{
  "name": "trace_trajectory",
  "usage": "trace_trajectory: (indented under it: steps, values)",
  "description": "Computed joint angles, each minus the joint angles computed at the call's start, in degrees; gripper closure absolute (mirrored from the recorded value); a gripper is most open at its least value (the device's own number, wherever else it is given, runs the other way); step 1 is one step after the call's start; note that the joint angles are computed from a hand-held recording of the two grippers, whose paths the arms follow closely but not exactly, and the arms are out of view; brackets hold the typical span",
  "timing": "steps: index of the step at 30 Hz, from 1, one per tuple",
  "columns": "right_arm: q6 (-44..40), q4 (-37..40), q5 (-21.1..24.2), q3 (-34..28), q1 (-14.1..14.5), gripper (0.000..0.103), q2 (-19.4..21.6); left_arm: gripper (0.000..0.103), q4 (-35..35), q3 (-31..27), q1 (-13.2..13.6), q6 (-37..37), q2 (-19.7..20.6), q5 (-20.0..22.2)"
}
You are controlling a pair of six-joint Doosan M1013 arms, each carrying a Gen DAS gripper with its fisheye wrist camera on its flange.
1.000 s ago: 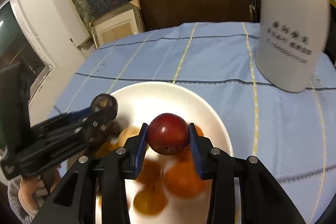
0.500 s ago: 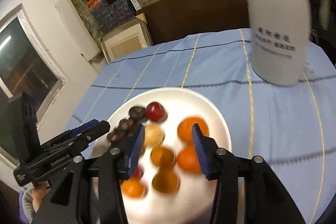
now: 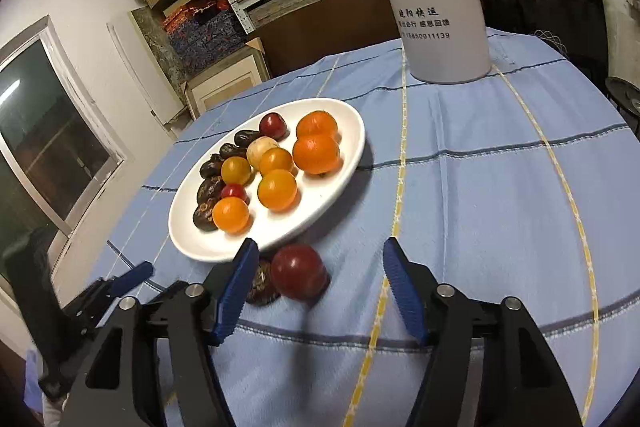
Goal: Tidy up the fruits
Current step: 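Place the date on the white plate with the left gripper while the right gripper places the plum there, then grasp the last red plum with the right gripper while the left gripper grasps the last dark date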
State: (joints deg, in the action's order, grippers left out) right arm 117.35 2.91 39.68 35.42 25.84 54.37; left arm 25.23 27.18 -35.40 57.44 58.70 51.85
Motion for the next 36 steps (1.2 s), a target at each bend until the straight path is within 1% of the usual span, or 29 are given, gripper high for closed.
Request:
trace_trajectory:
  steps: [1,3,9,16,18,22,23,27,32,34,36]
  values:
    - [0.5,-0.9,0.0,0.2,0.1,0.034,-0.1,0.011,2.7,0.6,-0.5,-0.8,-0.2,-0.4]
    - [0.7,-2.0,0.2,0.6,0.4,0.034,-0.2,0.010,5.1,1.3,-1.0,-0.9,-0.5,-0.5]
    - [-0.8,-2.2,3.9,-2.7,0.9,0.033,1.7,0.010,2.4,-3.7,-0.6,2.0,1.9,3.5]
    - [-5.0,-1.2,10.5,-10.8,1.5,0.034,6.0,0.010,2.0,-3.9,-0.4,1.6,2.0,3.9]
    - [-5.7,-0.7,12.1,-12.9,1.6,0.037,7.1,0.010,2.0,-4.3,-0.4,2.0,2.3,4.2]
    - [-6.4,0.6,15.7,-17.2,1.5,0.048,9.4,0.010,2.0,-4.7,-0.5,2.6,2.5,4.4]
    - [-6.7,1.5,16.3,-18.1,1.3,0.049,9.9,0.010,2.0,-4.8,-0.5,2.7,2.5,4.4]
    - [-6.9,2.8,16.0,-18.1,1.1,0.051,10.0,0.010,1.9,-5.4,-0.5,3.1,2.8,4.9]
    - [-7.1,3.4,15.4,-17.6,1.0,0.057,9.8,0.010,1.5,-6.3,-0.6,3.8,3.3,5.7]
    - [-6.6,3.3,15.4,-17.5,1.0,0.064,9.7,0.010,1.3,-6.8,-0.5,4.0,3.6,6.0]
    - [-6.5,4.7,15.2,-17.0,0.7,0.064,9.5,0.010,0.8,-7.0,-0.4,4.1,3.7,6.3]
